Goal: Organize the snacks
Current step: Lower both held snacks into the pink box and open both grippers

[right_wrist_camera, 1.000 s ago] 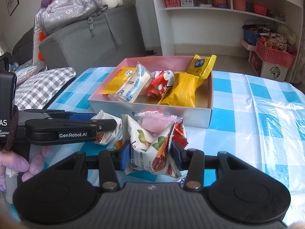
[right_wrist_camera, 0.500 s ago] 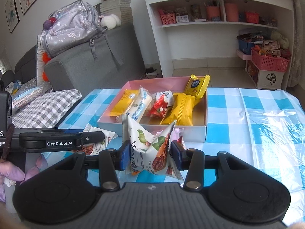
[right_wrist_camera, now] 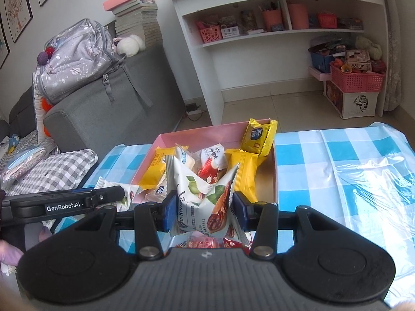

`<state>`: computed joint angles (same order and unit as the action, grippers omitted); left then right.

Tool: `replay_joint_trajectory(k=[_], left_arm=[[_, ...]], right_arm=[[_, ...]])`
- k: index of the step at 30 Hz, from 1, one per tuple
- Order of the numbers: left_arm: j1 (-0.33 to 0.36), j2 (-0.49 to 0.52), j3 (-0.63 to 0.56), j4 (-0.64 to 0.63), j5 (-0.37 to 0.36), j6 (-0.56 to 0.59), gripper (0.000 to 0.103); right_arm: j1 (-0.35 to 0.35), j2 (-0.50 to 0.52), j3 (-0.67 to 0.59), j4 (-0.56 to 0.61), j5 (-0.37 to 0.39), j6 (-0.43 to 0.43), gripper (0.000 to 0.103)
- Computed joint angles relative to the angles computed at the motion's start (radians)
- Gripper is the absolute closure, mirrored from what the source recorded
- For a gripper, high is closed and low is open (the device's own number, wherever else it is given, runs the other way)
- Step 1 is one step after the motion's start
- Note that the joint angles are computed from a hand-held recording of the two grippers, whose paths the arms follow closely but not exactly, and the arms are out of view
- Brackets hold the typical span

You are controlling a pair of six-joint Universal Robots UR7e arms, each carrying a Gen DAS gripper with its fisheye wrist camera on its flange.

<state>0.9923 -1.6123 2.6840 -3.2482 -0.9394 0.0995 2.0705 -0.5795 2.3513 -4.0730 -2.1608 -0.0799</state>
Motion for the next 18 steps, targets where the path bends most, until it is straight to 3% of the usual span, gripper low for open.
replay_joint_trajectory(k=[7, 18], left_arm=[[0.055, 0.129, -0.066, -0.08, 0.003, 0.086, 0.057], [0.12, 0.254, -0.118, -0.177, -0.019, 0.142, 0.057]], right_arm=[[-0.038, 0.023, -0.069, 0.067, 0.04, 0.017, 0.061], [-0.062, 0.058, -0.131, 0.09, 0.024, 0.015, 0.061]])
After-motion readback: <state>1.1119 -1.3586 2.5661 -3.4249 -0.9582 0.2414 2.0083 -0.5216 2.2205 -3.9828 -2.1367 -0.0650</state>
